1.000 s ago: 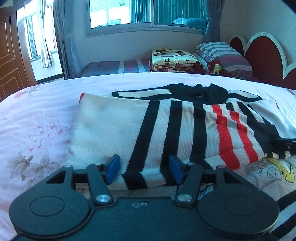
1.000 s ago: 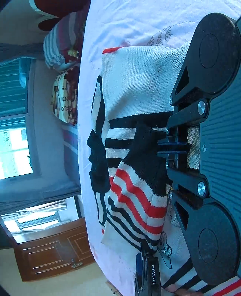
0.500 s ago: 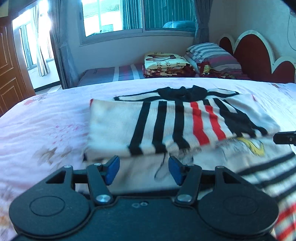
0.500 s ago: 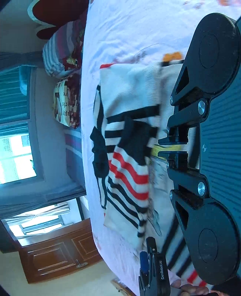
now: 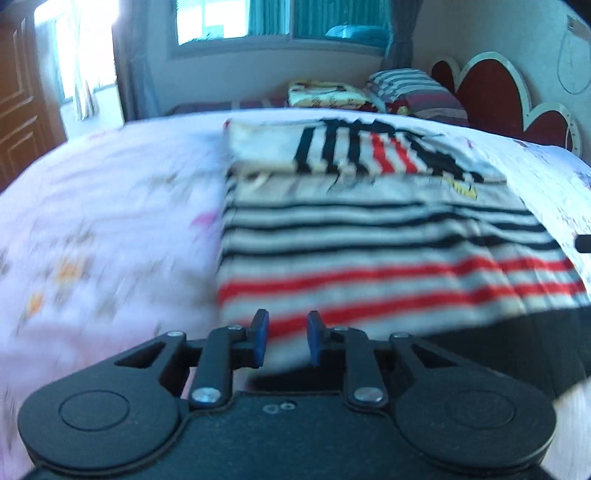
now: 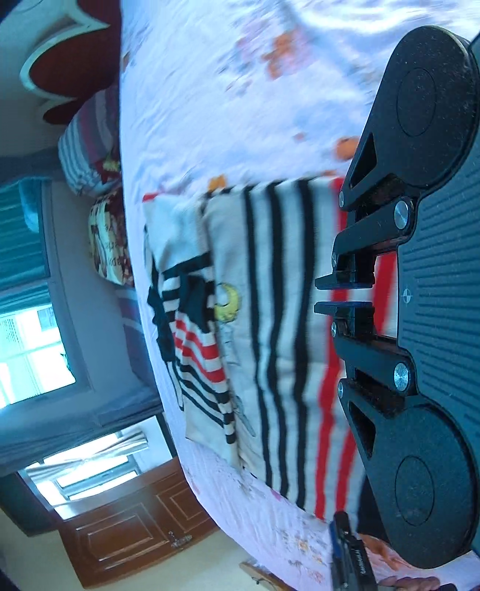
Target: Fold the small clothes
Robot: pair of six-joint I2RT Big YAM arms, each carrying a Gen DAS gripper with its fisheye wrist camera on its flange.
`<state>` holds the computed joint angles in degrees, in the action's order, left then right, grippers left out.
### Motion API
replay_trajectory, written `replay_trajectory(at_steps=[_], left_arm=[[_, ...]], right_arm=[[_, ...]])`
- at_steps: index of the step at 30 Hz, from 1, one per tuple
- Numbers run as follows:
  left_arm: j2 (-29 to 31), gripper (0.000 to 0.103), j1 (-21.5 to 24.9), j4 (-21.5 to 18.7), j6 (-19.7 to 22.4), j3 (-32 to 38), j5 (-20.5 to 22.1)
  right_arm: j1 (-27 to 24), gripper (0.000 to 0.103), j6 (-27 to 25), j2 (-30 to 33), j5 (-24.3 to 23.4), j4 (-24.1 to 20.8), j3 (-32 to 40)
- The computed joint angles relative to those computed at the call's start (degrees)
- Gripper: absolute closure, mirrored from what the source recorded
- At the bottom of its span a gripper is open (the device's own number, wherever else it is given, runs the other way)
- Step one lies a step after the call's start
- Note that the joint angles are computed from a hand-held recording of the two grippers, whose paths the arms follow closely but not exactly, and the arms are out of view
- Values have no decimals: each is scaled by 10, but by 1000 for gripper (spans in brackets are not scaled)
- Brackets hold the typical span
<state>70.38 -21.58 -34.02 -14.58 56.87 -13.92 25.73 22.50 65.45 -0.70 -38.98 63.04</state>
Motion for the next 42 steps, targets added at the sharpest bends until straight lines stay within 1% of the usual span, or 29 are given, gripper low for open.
replay_trajectory(at_steps=[2,4,5,7,9,10,11,12,13,14,15,18,20,22,24,25,26,27,28,30,32,33,34,36,38,39,40,41,42], left_arm=[[-26,82,1,-9,-12,-22,-4],[-48,82,6,-21,-21,-38,5],[-58,78,9,-24,-25,-45,12],[-77,69,15,-30,-38,-56,27],[-93,62,22,-37,-48,-64,57],[-98,53,21,-39,-53,-68,64],[-104,47,20,-39,-59,-72,67],[-109,46,19,-35,-64,-78,73],[-112,45,19,-34,-69,-81,82],[-116,44,21,-32,-77,-86,91],[-118,44,24,-27,-84,-90,103],[-121,46,35,-16,-106,-96,143],[-117,48,50,-8,-131,-98,184],[-110,48,72,5,-157,-101,235],[-104,49,96,20,-180,-104,295],[-100,51,108,28,-194,-106,321],[-97,54,117,35,-206,-108,341],[-93,55,122,41,-212,-109,351],[-87,57,125,47,-212,-109,357],[-75,57,127,58,-210,-104,362],[-61,57,127,70,-214,-97,369],[-53,57,125,75,-214,-93,371],[-45,57,123,81,-215,-89,372],[-32,57,119,99,-221,-85,376],[-24,63,113,114,-227,-86,375],[-24,65,108,114,-224,-85,365],[-26,71,104,107,-218,-85,355],[-31,75,102,99,-213,-86,352],[-37,75,103,97,-211,-91,356]], right_arm=[[8,98,2,-28,15,-17,-18],[15,98,8,-51,23,-31,-34],[18,98,15,-62,26,-38,-42],[20,98,33,-81,22,-51,-59],[25,98,62,-98,25,-61,-73],[25,97,78,-107,23,-63,-80],[23,96,93,-113,18,-63,-85],[22,79,110,-119,15,-64,-90],[21,46,121,-124,17,-64,-94],[22,38,129,-131,25,-59,-99],[23,38,132,-139,29,-51,-106],[14,38,147,-153,9,-47,-117],[2,38,170,-163,-8,-40,-130],[-20,38,200,-171,-46,-25,-146],[-41,38,219,-173,-77,-9,-160],[-51,38,228,-171,-91,-2,-164],[-63,38,239,-169,-109,10,-169],[-74,38,249,-166,-125,25,-173],[-82,40,256,-162,-136,36,-176],[-92,45,263,-148,-149,50,-174],[-102,46,263,-134,-167,62,-170],[-105,47,259,-126,-172,65,-166],[-106,50,256,-119,-178,68,-162],[-109,54,254,-103,-195,71,-154],[-104,54,248,-94,-197,71,-149],[-102,54,244,-94,-198,69,-148],[-102,55,240,-95,-202,65,-148],[-100,56,236,-97,-206,61,-149],[-99,57,233,-103,-210,55,-151]])
